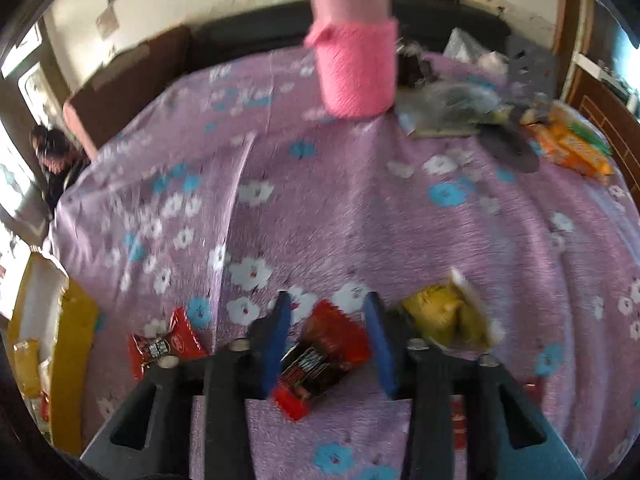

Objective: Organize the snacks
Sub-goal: 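Grasp a red candy with the right gripper while the left reaches another red candy, then grasp the red candy with the left gripper while the right holds its candy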

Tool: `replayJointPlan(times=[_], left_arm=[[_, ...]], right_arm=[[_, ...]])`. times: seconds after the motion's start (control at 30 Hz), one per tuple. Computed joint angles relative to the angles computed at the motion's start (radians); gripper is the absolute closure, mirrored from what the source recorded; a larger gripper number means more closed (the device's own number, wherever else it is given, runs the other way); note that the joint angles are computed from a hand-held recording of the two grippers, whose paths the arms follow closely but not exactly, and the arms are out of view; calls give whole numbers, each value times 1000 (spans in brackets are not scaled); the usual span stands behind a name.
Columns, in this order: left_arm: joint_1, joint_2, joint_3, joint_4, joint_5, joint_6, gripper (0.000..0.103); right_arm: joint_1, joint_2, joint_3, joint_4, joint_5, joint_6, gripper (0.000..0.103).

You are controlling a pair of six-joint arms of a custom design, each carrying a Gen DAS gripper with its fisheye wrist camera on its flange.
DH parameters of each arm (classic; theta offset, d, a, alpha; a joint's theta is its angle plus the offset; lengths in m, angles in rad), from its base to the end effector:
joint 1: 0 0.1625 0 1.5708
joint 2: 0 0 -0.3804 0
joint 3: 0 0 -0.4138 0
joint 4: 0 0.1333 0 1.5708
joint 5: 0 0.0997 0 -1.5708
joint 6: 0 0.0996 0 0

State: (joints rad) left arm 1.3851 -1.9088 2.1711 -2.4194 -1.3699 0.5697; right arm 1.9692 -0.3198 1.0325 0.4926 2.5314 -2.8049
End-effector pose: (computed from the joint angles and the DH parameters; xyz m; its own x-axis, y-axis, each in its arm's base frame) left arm 0.0747 -0.4318 0.3879 -0.7452 0.5026 -0.4384 0.6599 0.6503 -0.3762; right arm 0.2810 -0.5343 -0.0774 -0.7254 0.3294 0.6044 -0.1300 0.7967 -0.5902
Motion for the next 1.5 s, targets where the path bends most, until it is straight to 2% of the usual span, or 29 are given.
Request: replayJointPlan(times=[0.13, 0.27, 0.33, 0.37, 0.43, 0.47, 0.5, 0.57, 0.6, 0.63, 0.67, 0.73, 0.83, 0.93, 1.13, 1.17, 1.23, 1.27, 1.3, 1.5], left_arm=[[9, 12, -4, 7, -8, 1, 27], [4, 13, 3, 20, -10, 5, 27], [-3, 15, 7, 24, -7, 4, 27], [-12, 17, 10, 27, -4, 4, 27], [-32, 24, 18, 21, 10, 13, 27], [-44, 33, 23, 12, 20, 23, 27], [-60, 51, 25, -1, 34, 37, 27], [-95, 104, 23, -26, 79, 55, 27], [-105, 131, 16, -27, 90, 61, 27], [-113, 163, 5, -24, 95, 67, 27], [-124, 214, -13, -17, 102, 73, 27], [-137, 285, -35, -17, 128, 74, 27], [-150, 408, -78, -35, 185, 61, 27], [-165, 512, -103, -89, 238, 89, 27], [-187, 605, -91, -181, 369, 199, 26], [-182, 602, -90, -184, 351, 211, 26], [-172, 601, -117, -115, 318, 177, 42], [-161, 599, -143, -50, 277, 143, 66], [-155, 595, -152, -24, 252, 127, 71], [-165, 582, -113, -89, 271, 138, 71]], right_arm=[[16, 3, 29, -17, -32, -55, 78], [28, -47, 128, -20, -155, -70, 79], [39, -51, 144, -17, -147, -49, 76], [50, -60, 170, -39, -128, -27, 73], [60, -90, 227, -102, -136, -7, 47], [67, -110, 268, -154, -133, 5, 45], [73, -114, 283, -179, -129, 9, 45], [80, -95, 277, -186, -116, 14, 52], [86, -77, 265, -174, -97, 27, 66], [101, -55, 248, -164, -53, 36, 74], [116, -26, 222, -149, -11, 34, 74], [131, -29, 235, -168, 3, 38, 75], [132, -88, 329, -235, -41, 70, 75], [118, -150, 423, -324, -99, 52, 74], [80, -220, 503, -396, -196, 34, 74], [76, -227, 511, -404, -208, 32, 74], [71, -233, 519, -410, -221, 32, 74], [69, -237, 523, -414, -227, 33, 74], [68, -239, 527, -416, -229, 33, 74], [75, -230, 518, -408, -212, 34, 74]])
